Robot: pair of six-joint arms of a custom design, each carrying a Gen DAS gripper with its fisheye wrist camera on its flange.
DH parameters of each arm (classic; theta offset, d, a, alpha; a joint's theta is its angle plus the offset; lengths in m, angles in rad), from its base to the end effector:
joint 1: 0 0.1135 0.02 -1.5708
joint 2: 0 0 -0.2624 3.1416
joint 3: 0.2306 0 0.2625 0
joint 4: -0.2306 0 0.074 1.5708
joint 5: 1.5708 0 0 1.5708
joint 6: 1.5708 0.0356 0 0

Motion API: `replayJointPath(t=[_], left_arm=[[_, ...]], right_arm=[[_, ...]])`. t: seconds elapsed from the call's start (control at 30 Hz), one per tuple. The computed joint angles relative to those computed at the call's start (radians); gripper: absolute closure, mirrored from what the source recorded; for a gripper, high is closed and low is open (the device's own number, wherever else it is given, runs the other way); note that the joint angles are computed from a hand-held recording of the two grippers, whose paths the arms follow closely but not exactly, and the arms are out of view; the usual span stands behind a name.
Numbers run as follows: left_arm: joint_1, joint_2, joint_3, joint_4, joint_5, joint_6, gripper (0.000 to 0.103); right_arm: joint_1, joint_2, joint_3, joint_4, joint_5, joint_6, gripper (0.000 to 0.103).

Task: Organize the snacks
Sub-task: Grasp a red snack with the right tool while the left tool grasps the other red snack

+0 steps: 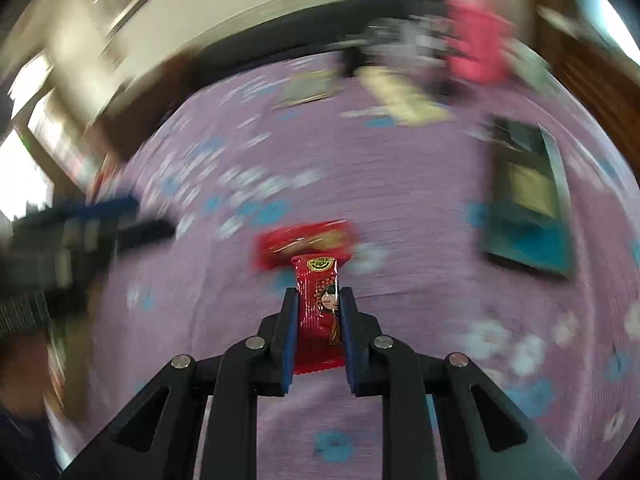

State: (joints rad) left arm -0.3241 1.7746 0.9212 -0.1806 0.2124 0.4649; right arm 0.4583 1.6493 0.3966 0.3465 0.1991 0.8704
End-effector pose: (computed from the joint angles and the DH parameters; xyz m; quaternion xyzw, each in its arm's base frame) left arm 0.3218 -0.1160 0.1239 0.3945 0.8743 -0.0834 0.2702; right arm 0.2225 0.1019 0.0654 0.2242 0.9141 0.1262 0.3135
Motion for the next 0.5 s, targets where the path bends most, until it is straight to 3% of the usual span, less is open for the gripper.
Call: replayJointPath(t=[0.27,0.5], left_arm=[[-0.146,0.154,0.035,0.106,-0.089,0.183,0.040],[-0.160,0.260,0.105,0.132,-0.124,0.154,0.040]], right_arm=[[-0.038,-0.044,-0.043,-0.015,0.053,0.092,0.085],[-0.050,-0.060,-0.053,-0.011,0.045,0.090,0.085]])
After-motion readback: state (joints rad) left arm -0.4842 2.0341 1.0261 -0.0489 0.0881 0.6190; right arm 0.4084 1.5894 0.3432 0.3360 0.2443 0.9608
